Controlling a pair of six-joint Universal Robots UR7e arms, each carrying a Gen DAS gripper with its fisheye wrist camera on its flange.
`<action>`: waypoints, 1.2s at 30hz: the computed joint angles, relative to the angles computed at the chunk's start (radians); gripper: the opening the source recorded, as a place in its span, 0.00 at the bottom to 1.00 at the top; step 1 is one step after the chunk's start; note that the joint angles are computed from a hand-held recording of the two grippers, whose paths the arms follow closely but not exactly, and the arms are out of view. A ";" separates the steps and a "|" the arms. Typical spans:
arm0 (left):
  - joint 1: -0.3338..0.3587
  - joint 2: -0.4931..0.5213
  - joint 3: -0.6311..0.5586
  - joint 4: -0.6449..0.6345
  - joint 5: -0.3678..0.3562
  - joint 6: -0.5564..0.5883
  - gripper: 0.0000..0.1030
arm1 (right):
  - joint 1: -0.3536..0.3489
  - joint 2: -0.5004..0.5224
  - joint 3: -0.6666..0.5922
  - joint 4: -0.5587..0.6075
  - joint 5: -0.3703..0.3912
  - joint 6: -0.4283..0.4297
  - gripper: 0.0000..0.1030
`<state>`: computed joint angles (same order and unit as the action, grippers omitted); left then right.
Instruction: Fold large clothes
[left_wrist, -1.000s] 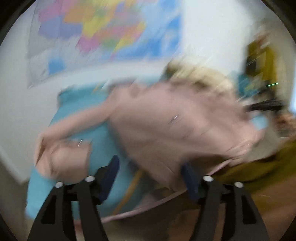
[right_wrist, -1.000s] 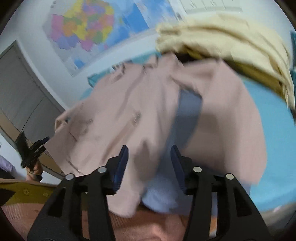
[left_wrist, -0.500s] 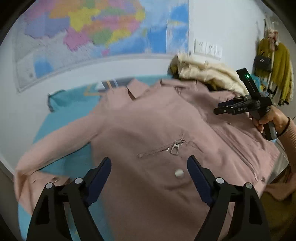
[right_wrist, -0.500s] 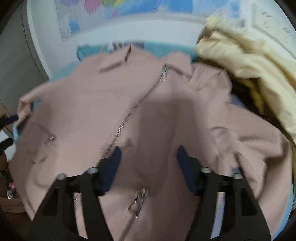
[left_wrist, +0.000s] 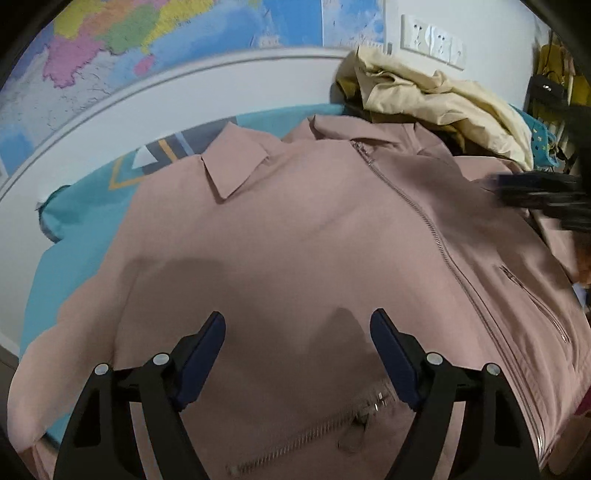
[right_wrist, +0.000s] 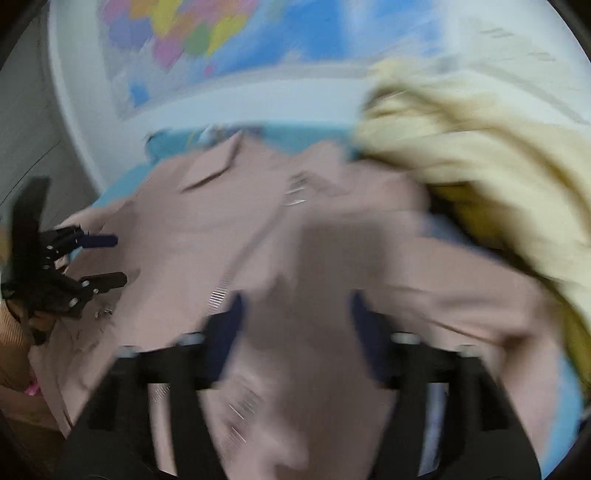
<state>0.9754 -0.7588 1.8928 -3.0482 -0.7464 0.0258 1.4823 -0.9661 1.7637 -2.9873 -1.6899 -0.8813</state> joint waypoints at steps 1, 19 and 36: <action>0.004 0.008 -0.016 0.009 -0.002 0.002 0.76 | -0.022 -0.041 0.024 -0.033 -0.003 0.003 0.73; -0.018 0.061 -0.111 0.051 -0.067 0.091 0.76 | -0.161 -0.223 -0.030 0.236 0.043 0.117 0.05; 0.023 -0.053 -0.061 -0.037 -0.325 0.092 0.76 | 0.067 -0.011 -0.341 0.759 0.348 0.164 0.07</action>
<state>0.9986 -0.8121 1.8317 -3.0852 -1.0711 0.1181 1.5494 -0.9772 1.4231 -2.2282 -1.3415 -0.7171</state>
